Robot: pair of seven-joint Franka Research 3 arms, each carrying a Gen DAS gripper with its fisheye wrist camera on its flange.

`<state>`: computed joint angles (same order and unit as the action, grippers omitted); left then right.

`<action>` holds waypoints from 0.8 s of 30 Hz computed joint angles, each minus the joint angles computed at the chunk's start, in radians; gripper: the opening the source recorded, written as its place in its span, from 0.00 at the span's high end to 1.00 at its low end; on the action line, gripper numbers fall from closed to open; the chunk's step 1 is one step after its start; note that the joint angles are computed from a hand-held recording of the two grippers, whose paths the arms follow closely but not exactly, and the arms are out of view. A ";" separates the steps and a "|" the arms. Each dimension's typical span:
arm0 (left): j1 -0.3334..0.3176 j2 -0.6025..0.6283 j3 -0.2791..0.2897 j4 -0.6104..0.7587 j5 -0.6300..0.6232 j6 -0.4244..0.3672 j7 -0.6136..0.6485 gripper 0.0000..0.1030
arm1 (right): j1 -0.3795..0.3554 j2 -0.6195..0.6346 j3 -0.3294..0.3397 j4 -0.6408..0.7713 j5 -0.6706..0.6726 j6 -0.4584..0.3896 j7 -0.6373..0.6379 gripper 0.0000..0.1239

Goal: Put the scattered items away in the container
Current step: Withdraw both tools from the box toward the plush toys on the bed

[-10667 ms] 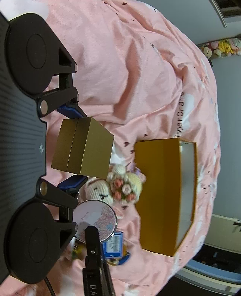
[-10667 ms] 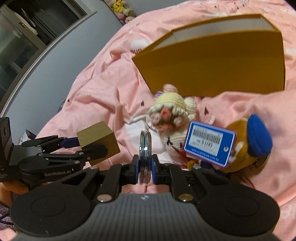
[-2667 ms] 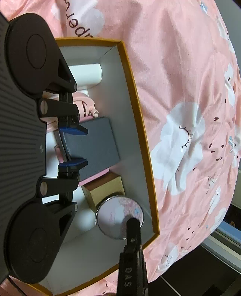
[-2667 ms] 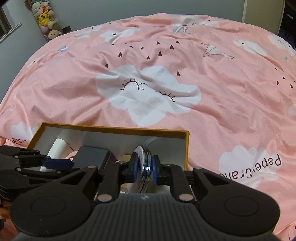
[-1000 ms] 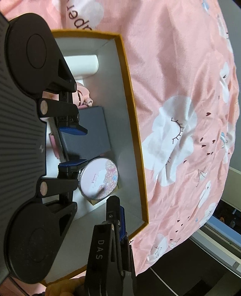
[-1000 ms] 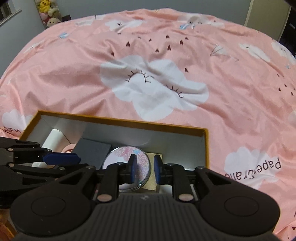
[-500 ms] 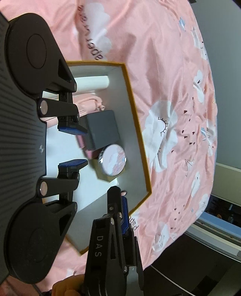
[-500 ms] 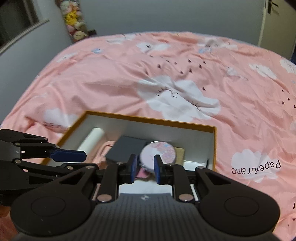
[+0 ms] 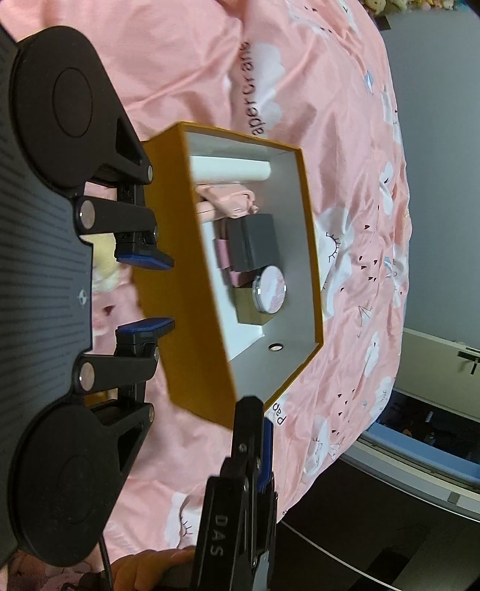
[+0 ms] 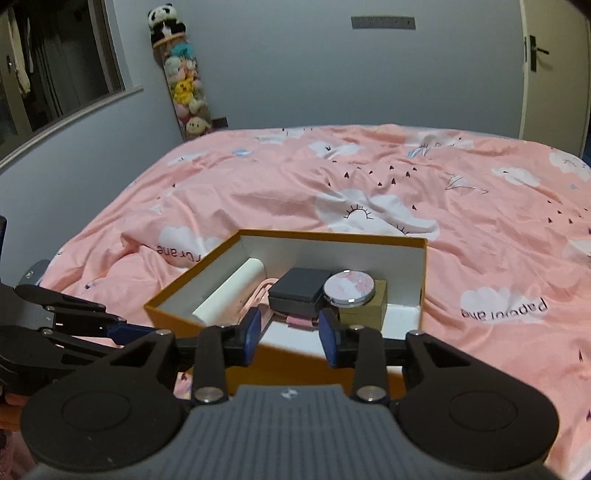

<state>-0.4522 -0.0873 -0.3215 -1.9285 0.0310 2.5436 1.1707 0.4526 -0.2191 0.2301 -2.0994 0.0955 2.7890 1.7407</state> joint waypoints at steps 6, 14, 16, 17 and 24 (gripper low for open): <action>-0.034 -0.101 -0.003 -0.127 -0.052 0.018 -0.027 0.69 | -0.008 -0.157 0.026 -0.180 0.011 0.057 0.052 0.70; -0.102 -0.201 -0.001 -0.239 -0.114 -0.074 -0.024 0.69 | 0.050 -0.333 0.013 -0.353 0.075 0.009 0.029 0.70; -0.129 -0.226 0.011 -0.268 -0.166 -0.076 -0.002 0.69 | 0.086 -0.361 -0.001 -0.373 0.114 -0.029 0.000 0.70; -0.138 -0.239 0.013 -0.282 -0.182 -0.077 0.002 0.69 | 0.087 -0.377 0.007 -0.381 0.121 -0.056 0.001 0.70; -0.179 -0.250 -0.004 -0.300 -0.209 -0.139 0.001 0.69 | 0.113 -0.430 0.029 -0.422 0.165 -0.237 0.001 0.69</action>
<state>-0.6308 -0.3376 -0.3253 -2.2283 -0.1775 2.4046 1.1715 0.5654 -0.6488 0.2594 -2.5209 0.2602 2.5518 1.7413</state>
